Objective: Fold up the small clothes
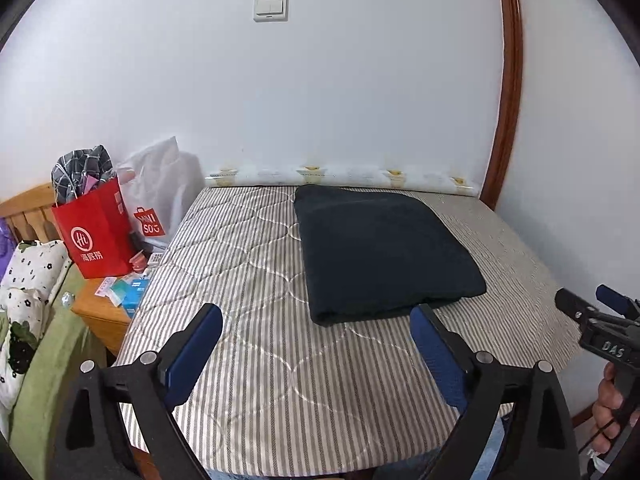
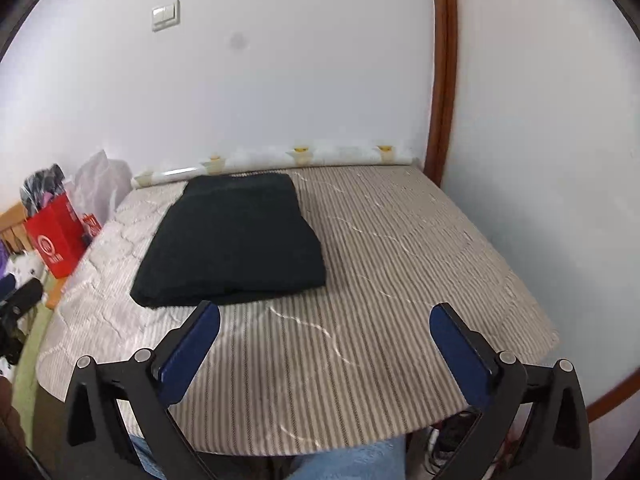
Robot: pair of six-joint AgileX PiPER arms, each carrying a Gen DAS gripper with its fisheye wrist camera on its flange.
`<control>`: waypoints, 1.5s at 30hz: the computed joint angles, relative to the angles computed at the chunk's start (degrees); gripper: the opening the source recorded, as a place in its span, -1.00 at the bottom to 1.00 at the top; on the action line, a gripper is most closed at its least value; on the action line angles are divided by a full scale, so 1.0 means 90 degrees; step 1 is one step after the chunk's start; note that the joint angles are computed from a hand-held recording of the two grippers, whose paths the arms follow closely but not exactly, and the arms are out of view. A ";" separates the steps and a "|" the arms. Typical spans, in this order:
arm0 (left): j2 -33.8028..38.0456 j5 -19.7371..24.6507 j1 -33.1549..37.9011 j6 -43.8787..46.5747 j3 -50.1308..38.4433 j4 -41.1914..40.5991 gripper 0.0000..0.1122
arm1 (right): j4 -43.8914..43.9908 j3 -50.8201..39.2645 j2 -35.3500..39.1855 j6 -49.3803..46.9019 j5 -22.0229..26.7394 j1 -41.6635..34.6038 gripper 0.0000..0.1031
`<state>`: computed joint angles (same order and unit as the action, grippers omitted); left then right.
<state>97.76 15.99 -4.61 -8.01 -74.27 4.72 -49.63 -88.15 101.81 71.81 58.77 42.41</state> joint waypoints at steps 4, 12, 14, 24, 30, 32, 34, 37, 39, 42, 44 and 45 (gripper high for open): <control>0.0013 0.0049 -0.0037 -0.0135 -0.0002 0.0185 0.69 | 0.0032 -0.0002 -0.0005 0.0009 0.0034 0.0021 1.00; 0.0042 0.0039 -0.0136 -0.0527 0.0031 0.0556 0.69 | 0.0065 0.0014 0.0042 0.0087 0.0143 -0.0009 1.00; 0.0055 0.0063 -0.0159 -0.0484 0.0013 0.0513 0.69 | 0.0016 0.0080 -0.0007 0.0145 0.0154 0.0010 1.00; 0.0032 0.0071 -0.0186 -0.0290 0.0044 0.0352 0.69 | -0.0155 0.0191 -0.0132 0.0389 0.0285 0.0112 1.00; 0.0022 0.0115 -0.0199 -0.0296 0.0030 0.0350 0.69 | -0.0208 0.0233 -0.0192 0.0418 0.0317 0.0138 1.00; 0.0016 0.0120 -0.0202 -0.0265 0.0034 0.0329 0.69 | -0.0200 0.0234 -0.0191 0.0423 0.0299 0.0124 1.00; 0.0014 0.0127 -0.0208 -0.0293 0.0034 0.0356 0.69 | -0.0191 0.0249 -0.0207 0.0410 0.0278 0.0113 1.00; 0.0012 0.0130 -0.0208 -0.0279 0.0034 0.0333 0.69 | -0.0183 0.0216 -0.0188 0.0395 0.0291 0.0124 1.00; 0.0008 0.0149 -0.0199 -0.0194 0.0027 0.0244 0.69 | -0.0176 0.0199 -0.0186 0.0396 0.0304 0.0136 1.00; 0.0000 0.0143 -0.0179 -0.0124 0.0030 0.0180 0.69 | -0.0182 0.0197 -0.0189 0.0396 0.0310 0.0146 1.00; 0.0003 0.0153 -0.0164 -0.0022 0.0018 0.0099 0.69 | -0.0188 0.0182 -0.0185 0.0392 0.0325 0.0154 1.00; -0.0001 0.0154 -0.0170 -0.0075 0.0023 0.0146 0.69 | -0.0188 0.0186 -0.0188 0.0395 0.0320 0.0152 1.00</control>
